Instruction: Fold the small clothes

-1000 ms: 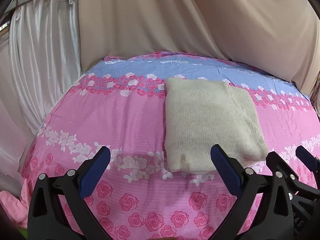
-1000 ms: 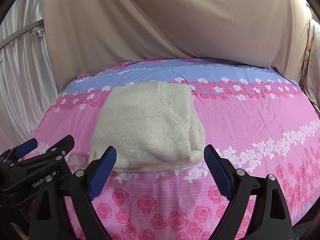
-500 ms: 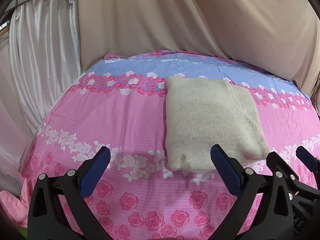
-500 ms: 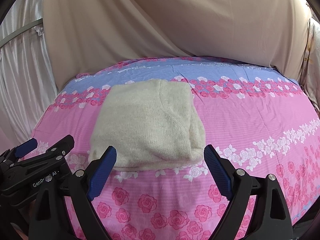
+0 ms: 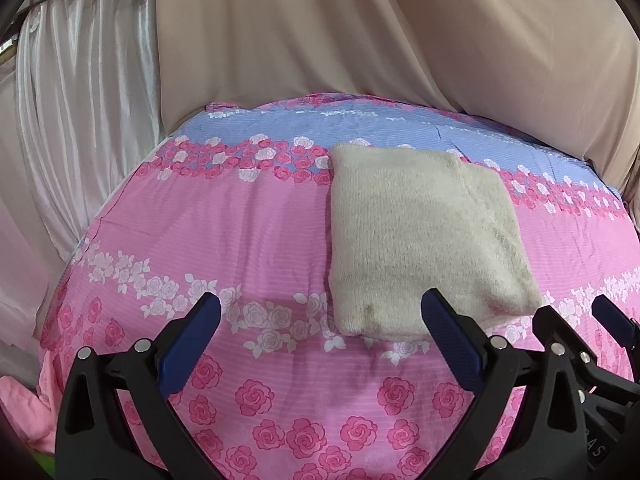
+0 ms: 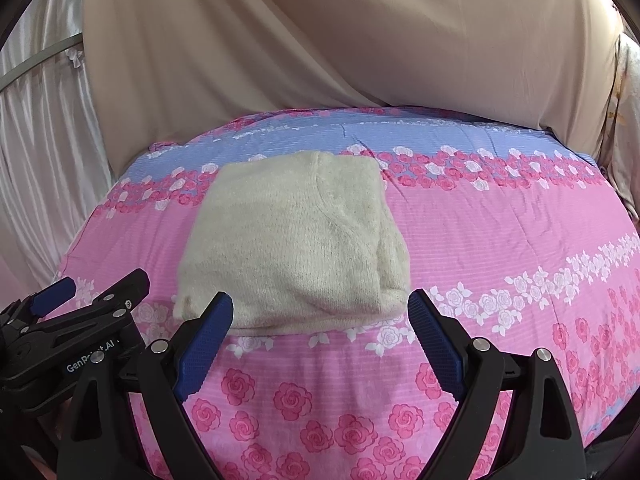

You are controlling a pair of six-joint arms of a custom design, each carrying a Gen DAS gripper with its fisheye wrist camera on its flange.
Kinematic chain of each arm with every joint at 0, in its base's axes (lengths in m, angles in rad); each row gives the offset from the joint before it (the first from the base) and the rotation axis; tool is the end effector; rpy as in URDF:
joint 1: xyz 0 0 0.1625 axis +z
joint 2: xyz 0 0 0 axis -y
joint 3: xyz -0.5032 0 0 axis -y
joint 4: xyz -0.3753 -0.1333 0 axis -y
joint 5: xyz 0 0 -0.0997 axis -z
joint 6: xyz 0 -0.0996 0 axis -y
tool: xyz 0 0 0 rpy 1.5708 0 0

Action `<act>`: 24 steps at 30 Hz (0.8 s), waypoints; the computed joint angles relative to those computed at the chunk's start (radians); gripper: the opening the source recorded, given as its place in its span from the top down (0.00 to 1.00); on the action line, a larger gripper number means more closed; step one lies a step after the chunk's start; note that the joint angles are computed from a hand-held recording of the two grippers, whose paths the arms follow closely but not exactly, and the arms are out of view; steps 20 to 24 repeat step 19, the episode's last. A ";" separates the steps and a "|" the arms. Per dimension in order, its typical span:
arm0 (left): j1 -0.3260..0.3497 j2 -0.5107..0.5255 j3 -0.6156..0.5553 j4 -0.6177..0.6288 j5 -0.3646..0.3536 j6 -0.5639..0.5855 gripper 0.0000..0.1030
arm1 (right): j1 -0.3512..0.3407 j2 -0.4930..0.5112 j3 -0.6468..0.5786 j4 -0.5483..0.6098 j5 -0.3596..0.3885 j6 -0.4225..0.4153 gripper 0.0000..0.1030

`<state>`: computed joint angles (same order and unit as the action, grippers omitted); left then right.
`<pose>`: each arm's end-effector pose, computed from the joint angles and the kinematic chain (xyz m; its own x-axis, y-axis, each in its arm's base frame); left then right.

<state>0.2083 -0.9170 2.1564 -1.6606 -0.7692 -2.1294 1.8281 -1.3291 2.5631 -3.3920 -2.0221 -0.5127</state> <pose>-0.3546 -0.2843 0.0877 -0.6030 -0.5042 -0.6182 0.2100 0.6472 -0.7328 0.1829 -0.3418 0.2775 -0.7080 -0.3908 0.5882 -0.6417 0.7039 -0.3047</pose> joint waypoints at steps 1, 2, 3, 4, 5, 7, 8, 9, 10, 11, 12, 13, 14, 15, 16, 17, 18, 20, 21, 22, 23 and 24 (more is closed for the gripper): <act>0.000 -0.001 0.001 -0.003 0.000 0.002 0.05 | 0.000 0.000 0.000 0.000 0.000 0.002 0.16; 0.000 -0.001 0.003 -0.007 0.002 0.003 0.05 | 0.000 -0.001 0.001 0.001 0.001 0.003 0.16; -0.002 0.001 0.002 -0.006 0.002 0.001 0.06 | 0.000 -0.002 0.001 0.001 0.001 0.005 0.16; -0.004 0.003 0.003 -0.009 0.005 0.003 0.06 | -0.002 -0.003 0.001 0.002 0.002 0.005 0.16; -0.005 0.005 0.002 -0.008 0.006 0.003 0.07 | -0.002 -0.003 0.001 0.002 0.000 0.006 0.16; -0.005 0.009 -0.003 0.006 0.005 0.002 0.07 | -0.002 -0.001 0.000 0.003 -0.005 0.010 0.16; -0.004 0.009 -0.003 0.005 0.004 0.005 0.07 | -0.001 0.000 0.000 0.004 -0.009 0.012 0.16; -0.002 0.009 -0.002 -0.001 0.002 0.010 0.07 | 0.000 0.001 -0.001 0.005 -0.012 0.014 0.16; -0.001 0.008 0.000 -0.007 0.000 0.014 0.07 | -0.001 0.000 -0.001 0.008 -0.010 0.015 0.16; -0.001 0.008 0.000 -0.008 0.001 0.015 0.07 | -0.003 -0.002 -0.001 0.010 -0.008 0.016 0.16; -0.001 0.008 -0.001 -0.006 0.001 0.014 0.07 | -0.002 -0.001 -0.001 0.008 -0.009 0.016 0.16; 0.000 0.009 -0.002 -0.002 0.000 0.015 0.07 | -0.001 0.000 -0.001 0.007 -0.013 0.016 0.16; 0.000 0.010 -0.001 -0.004 0.000 0.018 0.08 | -0.001 0.000 -0.001 0.010 -0.012 0.017 0.16; -0.001 0.009 0.000 -0.009 0.000 0.018 0.09 | -0.002 -0.001 -0.001 0.012 -0.011 0.018 0.16; 0.000 0.007 0.002 -0.014 0.001 0.020 0.09 | -0.002 0.000 -0.002 0.012 -0.014 0.018 0.16; 0.001 0.007 0.003 -0.016 -0.001 0.023 0.09 | -0.001 0.000 -0.002 0.012 -0.015 0.019 0.16; 0.003 0.005 0.005 -0.020 -0.002 0.027 0.09 | -0.004 -0.001 -0.003 0.016 -0.015 0.017 0.16; 0.004 0.004 0.008 -0.029 -0.004 0.032 0.09 | -0.005 -0.002 -0.003 0.018 -0.016 0.017 0.16; 0.004 0.004 0.008 -0.029 -0.004 0.032 0.09 | -0.005 -0.002 -0.003 0.018 -0.016 0.017 0.16; 0.004 0.004 0.008 -0.029 -0.004 0.032 0.09 | -0.005 -0.002 -0.003 0.018 -0.016 0.017 0.16; 0.004 0.004 0.008 -0.029 -0.004 0.032 0.09 | -0.005 -0.002 -0.003 0.018 -0.016 0.017 0.16; 0.004 0.004 0.008 -0.029 -0.004 0.032 0.09 | -0.005 -0.002 -0.003 0.018 -0.016 0.017 0.16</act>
